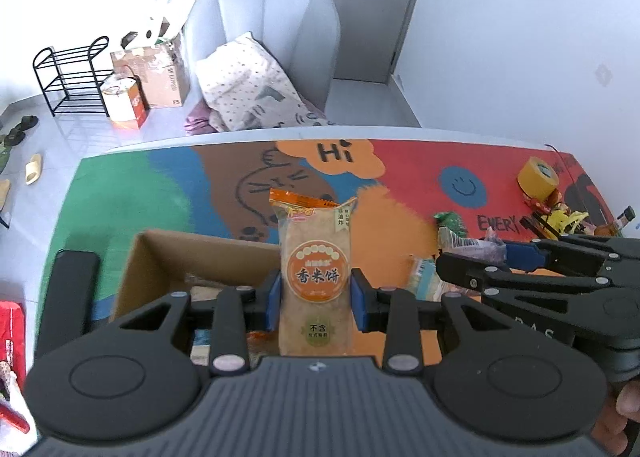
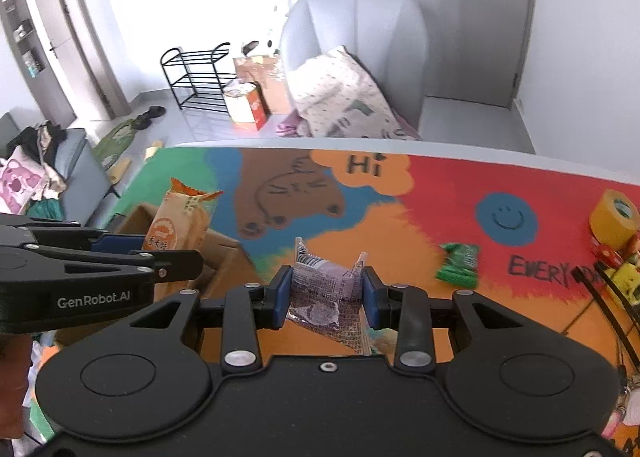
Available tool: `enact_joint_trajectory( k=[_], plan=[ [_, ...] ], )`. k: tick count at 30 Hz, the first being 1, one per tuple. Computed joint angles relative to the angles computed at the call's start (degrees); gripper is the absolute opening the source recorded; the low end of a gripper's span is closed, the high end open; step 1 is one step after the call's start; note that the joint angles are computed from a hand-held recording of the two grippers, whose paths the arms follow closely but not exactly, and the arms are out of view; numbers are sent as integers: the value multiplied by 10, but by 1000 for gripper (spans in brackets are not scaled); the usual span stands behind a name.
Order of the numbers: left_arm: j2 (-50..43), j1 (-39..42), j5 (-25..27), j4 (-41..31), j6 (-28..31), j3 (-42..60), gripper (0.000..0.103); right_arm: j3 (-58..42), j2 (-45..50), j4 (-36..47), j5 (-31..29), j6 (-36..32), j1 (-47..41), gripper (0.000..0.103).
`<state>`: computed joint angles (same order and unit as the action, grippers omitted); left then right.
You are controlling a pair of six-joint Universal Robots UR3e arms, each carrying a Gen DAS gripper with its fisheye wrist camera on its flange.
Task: Organize snacks
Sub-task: 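Carry the rice-cracker and purple packets over the box with both grippers, then open both grippers to drop the rice-cracker and purple packets into the box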
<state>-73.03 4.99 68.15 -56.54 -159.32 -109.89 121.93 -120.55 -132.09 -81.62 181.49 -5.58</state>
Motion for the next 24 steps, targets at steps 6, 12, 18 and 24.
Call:
enact_joint_trajectory(
  k=[6,12,18,24],
  plan=[
    [39,74,-35,-51,51,-4,34,-47,60,-27,-47,45,87,34],
    [61,142,-64,-95,101,-12,34,-94,127,-49,-87,81,161,34],
    [64,193,-67,-121,132,-16,38,-141,190,-65,-116,106,217,34],
    [71,241,-81,-155,176,-16,39,-173,237,-78,-123,120,247,35]
  ],
)
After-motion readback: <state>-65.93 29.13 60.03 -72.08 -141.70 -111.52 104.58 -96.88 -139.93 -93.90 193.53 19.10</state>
